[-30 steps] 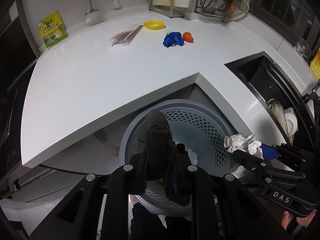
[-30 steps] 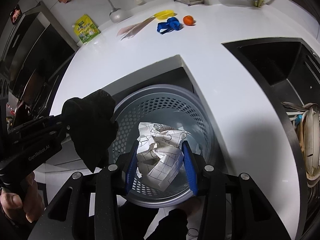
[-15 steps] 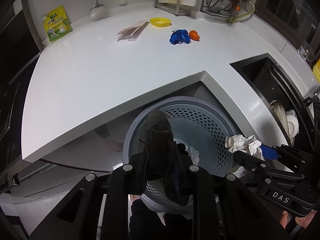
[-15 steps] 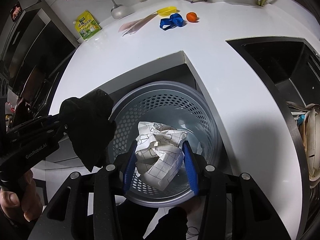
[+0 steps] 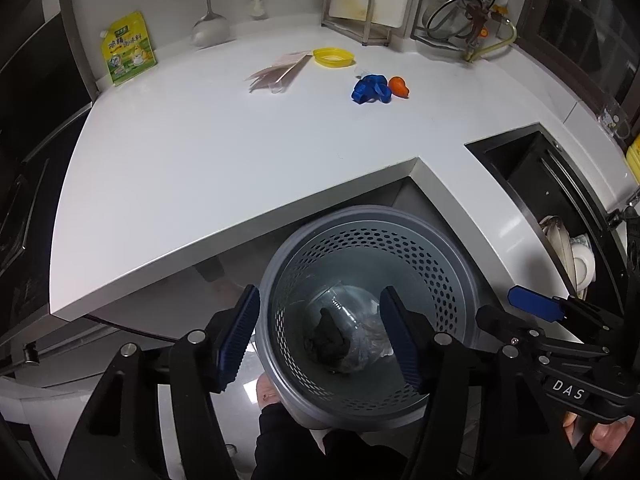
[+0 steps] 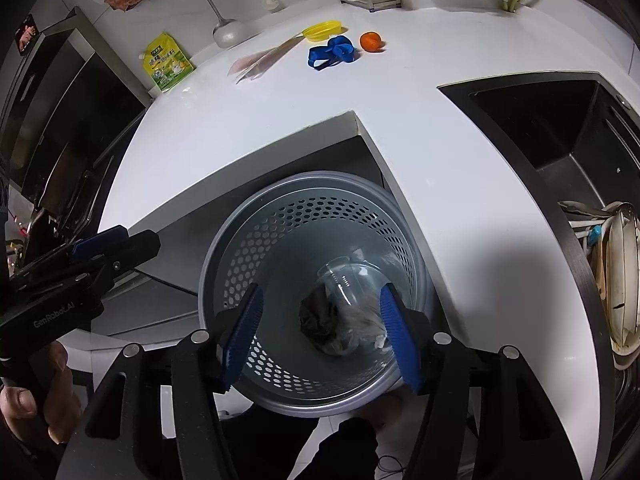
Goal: Collect trash
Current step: 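Open both grippers to drop the sock and paper into the bin, then lift both open grippers out of the bin toward the counter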
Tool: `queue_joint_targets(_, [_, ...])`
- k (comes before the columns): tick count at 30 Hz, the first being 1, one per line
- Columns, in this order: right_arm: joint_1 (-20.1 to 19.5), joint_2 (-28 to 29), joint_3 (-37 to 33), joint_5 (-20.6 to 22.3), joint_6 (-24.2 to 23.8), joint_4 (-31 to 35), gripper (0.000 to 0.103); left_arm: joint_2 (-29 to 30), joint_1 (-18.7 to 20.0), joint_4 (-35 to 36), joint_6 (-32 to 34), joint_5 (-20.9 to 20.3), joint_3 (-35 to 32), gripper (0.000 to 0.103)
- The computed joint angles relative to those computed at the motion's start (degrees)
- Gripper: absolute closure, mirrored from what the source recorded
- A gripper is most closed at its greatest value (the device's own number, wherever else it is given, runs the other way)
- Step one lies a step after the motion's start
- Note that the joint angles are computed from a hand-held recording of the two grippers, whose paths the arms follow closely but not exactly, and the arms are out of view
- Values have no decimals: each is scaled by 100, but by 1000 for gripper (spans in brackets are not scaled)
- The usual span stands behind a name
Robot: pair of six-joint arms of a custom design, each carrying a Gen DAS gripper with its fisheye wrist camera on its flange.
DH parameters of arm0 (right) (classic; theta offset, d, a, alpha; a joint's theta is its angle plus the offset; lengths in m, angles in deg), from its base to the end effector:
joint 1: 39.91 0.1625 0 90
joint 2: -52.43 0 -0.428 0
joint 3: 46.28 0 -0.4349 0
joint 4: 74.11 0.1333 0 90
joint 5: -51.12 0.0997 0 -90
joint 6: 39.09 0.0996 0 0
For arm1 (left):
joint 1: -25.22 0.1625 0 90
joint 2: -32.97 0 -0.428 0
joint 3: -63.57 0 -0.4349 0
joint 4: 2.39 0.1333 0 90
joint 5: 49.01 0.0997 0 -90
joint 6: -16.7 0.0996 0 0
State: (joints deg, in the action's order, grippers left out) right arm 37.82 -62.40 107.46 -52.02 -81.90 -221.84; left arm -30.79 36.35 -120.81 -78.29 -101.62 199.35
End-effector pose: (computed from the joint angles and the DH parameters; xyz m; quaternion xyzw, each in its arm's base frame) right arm 0.0477 -0.3014 0.2181 0.2401 -0.9504 0.0918 0.1752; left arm -0.2973 -0.2560 0.0067 -0.0055 0.8875 -0.2783 0.3672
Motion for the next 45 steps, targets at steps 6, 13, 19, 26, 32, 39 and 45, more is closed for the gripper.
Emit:
queue_joint_targets(6, [32,34,-53,5,79,37,44,-93,-39,162,-68,71,-12,36])
queue_joint_targets(13, [251,111,-226,-53,261,37,43,-426,-22,599,-176,391,-82,28])
queue_joint_targets(19, [435,257,-412,-74,489,-66,42,-711,3,1182,-331,799,-225,16])
queue_joint_targets(26, [822,512,-670,-214,689,-338,42,-876,145,1341,-151,1171,-319,11])
queue_joint_targets(32, [1115,825,-863,-409,961,-615,39,-1046,319,857,493,1188,-199,11])
queue_joint_targets(39, [1237,1057,-881,-442,1275,-1209,39,-1242,589,662,1228,1441,-195,11])
queue_joint_targets(45, [1287,1433,-970,-605,1459,-1609,39,-1391,850,367,1737,1695,-164,10])
